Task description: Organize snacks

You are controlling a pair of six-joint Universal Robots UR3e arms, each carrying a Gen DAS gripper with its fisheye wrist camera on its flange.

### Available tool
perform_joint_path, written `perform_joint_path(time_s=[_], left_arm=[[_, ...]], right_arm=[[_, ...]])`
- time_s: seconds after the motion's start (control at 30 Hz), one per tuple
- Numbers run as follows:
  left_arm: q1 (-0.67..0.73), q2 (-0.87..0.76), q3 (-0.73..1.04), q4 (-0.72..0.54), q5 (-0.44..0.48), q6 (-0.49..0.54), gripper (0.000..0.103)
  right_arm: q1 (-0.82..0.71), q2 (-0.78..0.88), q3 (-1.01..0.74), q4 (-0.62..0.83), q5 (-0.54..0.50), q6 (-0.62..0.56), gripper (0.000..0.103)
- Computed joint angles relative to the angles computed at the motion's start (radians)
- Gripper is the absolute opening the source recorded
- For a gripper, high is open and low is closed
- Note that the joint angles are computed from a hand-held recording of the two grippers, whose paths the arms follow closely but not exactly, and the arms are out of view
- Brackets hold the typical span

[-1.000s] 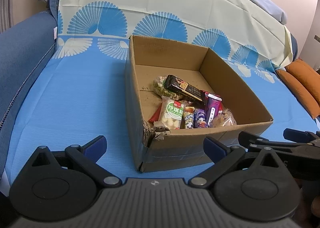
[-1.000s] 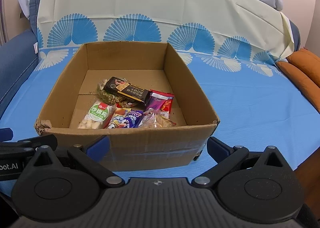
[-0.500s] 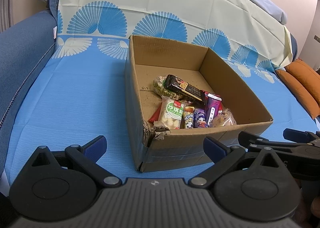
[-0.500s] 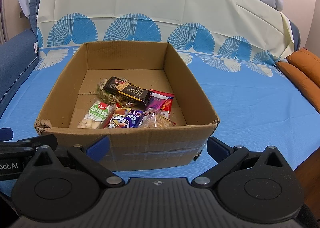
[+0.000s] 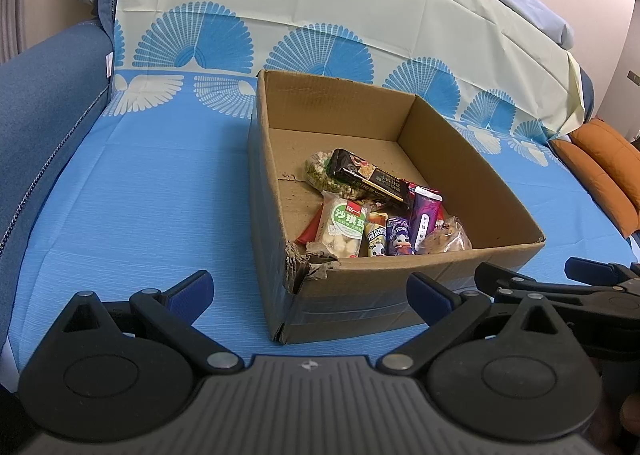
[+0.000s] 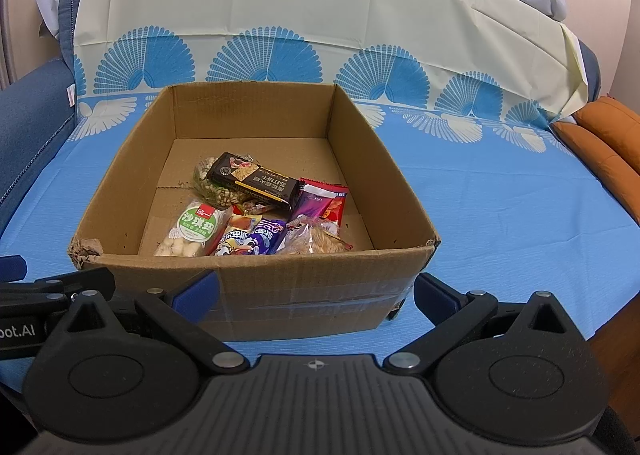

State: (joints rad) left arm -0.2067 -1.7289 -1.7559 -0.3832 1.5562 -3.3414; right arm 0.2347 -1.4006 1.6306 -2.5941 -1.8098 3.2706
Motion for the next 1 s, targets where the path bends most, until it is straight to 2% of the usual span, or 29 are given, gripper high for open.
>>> perform_joint_path(time_s=[1.0], left_arm=[[0.003, -0.003, -0.012, 0.035, -0.01, 0.011, 0.103]], right_arm=[[-0.001, 0.003, 0.002, 0.005, 0.004, 0.012, 0.102]])
